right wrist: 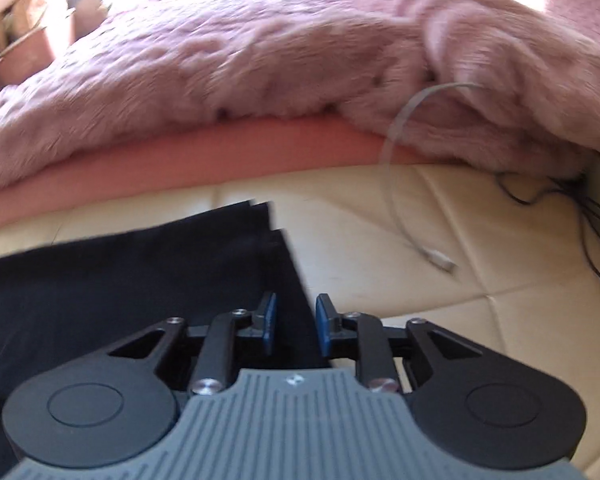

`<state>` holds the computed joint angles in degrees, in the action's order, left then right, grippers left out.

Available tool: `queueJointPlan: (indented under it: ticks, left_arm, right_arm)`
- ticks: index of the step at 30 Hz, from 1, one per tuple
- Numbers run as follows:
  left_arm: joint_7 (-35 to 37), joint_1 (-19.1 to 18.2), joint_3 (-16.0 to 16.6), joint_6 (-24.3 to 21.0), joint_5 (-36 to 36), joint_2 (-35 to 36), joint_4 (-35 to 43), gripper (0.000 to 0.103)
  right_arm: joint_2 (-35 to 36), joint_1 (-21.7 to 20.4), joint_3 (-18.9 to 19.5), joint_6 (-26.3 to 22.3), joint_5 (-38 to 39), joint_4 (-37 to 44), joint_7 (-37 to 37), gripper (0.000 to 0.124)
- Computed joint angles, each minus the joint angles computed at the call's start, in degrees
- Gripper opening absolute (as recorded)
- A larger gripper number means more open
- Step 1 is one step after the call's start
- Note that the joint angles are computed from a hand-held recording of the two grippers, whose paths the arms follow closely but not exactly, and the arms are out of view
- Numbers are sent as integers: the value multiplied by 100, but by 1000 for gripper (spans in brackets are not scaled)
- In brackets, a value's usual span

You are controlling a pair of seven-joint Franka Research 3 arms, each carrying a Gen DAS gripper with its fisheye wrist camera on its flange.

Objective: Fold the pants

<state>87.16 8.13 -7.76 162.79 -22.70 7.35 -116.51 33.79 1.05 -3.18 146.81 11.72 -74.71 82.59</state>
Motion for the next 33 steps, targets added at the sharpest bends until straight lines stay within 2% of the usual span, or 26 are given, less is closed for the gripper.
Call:
queueJointPlan:
  ticks: [3,5,7,9,11,13,16,19,24,25,28,30,33]
  left_arm:
    - [400,170,-118,-218,-993,-95,-73,42]
    - [751,160,-149,-201,-1580,-208,-227,43]
    - [1166,57,-143,-120,-1950,-361,-422,43]
    - [1421,-135,-75,-16,-1631,-540,-652,43]
    - [1411,-319,14,-14,-842,-709,-874,41]
    - [1277,-443,103,-117,-251,-853,-1056,35]
    - [827,-547,212,-289,525,-1015,-1279,33]
    - [918,-666,313,-192,742,-1221,-1569,34]
    - [1060,-811,483,-576,740,-1402,-1486,34]
    - [1157,-849,531,-531,570,-1429,-1476,38]
    - [1561,-1028,743,-280,-758,-1302,-1306,61]
    - [1762,-993,803,-454,-1695,-987,-948,63]
    - [1790,-722,696,-770,-2571,-503,-492,63]
  right_arm:
    - [-564,-162,281,645,455,-830,-335,18]
    - [-819,-286,587,820,873,-1166,-902,18]
    - [-1015,-269,732,936,1170,-1449,-1335,18]
    - [-1135,-229,851,916,1475,-1629,-1706,18]
    - [-1215,1,760,1159,1443,-1877,-1844,17]
    - [-1243,318,505,1334,1171,-2090,-1493,17]
    - [-1131,440,349,1244,1063,-2124,-1021,17]
    - [-1122,373,439,1391,1123,-2254,-1088,17]
    - [-1209,471,278,1161,862,-2251,-766,17]
    - [-1278,461,303,1216,876,-2322,-760,18]
    - [-1593,306,586,1473,1303,-2694,-1106,19]
    - [-1783,299,696,1590,1543,-2930,-1314,19]
    - [-2001,300,868,1658,1993,-3202,-1758,19]
